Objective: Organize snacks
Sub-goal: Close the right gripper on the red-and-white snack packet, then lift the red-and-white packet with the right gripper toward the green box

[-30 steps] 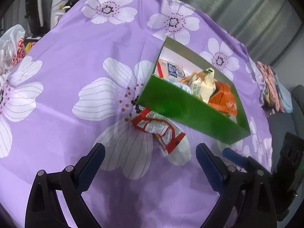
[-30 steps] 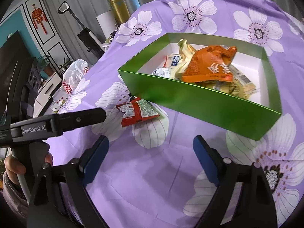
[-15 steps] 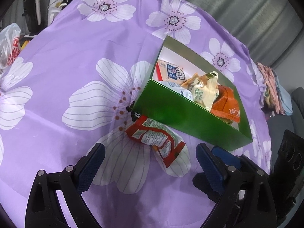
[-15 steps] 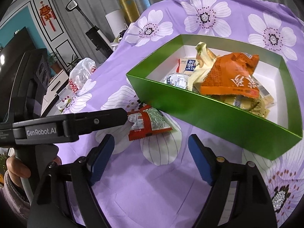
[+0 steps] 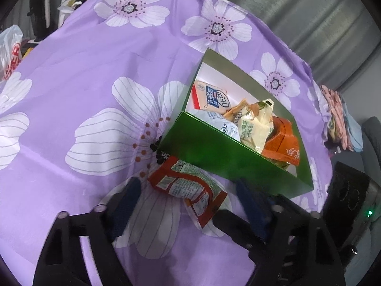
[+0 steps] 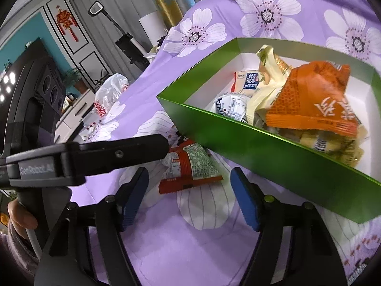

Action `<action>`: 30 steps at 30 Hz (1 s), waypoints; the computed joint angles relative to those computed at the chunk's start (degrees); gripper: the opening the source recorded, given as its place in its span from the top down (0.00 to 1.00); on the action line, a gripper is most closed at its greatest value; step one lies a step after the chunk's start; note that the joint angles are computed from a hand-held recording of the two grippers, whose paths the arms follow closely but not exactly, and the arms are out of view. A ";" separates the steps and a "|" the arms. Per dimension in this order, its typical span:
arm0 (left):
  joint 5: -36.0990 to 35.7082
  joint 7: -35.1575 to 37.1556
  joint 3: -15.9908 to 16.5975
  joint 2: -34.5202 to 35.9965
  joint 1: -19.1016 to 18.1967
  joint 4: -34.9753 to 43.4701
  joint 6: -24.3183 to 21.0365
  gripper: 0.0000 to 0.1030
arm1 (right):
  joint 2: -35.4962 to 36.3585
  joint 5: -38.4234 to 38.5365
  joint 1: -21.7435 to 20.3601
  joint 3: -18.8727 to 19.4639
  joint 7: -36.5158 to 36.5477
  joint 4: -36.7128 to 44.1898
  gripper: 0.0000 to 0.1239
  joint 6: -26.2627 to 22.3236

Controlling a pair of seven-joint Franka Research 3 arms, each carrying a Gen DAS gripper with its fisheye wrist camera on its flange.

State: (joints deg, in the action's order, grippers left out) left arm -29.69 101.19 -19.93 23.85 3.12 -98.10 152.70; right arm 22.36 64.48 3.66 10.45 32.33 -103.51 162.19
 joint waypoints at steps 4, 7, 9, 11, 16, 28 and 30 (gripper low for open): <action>0.37 -0.30 -0.01 1.02 0.02 1.10 -1.25 0.33 | 2.56 -2.21 0.18 -0.52 3.32 2.89 0.46 -2.27; 1.27 -0.78 0.39 1.47 -0.22 1.62 -1.87 0.36 | 4.30 -5.09 0.24 -0.68 6.71 4.61 0.50 -4.65; 1.23 -0.79 0.28 1.60 0.05 1.65 -2.16 0.36 | 4.06 -5.01 -0.28 0.28 6.06 4.41 0.51 -5.49; 1.30 -0.74 0.31 1.54 0.17 1.43 -2.28 0.36 | 3.15 -2.90 -1.63 1.78 2.91 3.78 0.52 -8.18; 1.79 -0.56 0.73 1.06 0.44 0.31 -2.21 0.36 | 1.76 -5.29 0.88 0.00 2.61 2.16 0.52 -8.37; 4.86 -2.51 1.72 1.41 -0.38 0.31 -0.05 0.66 | 5.55 -8.96 0.56 -0.22 6.88 6.71 0.60 -9.71; 5.48 -3.03 1.64 1.50 -0.28 0.35 0.14 0.66 | 5.63 -9.65 0.63 -0.13 7.05 6.75 0.63 -9.53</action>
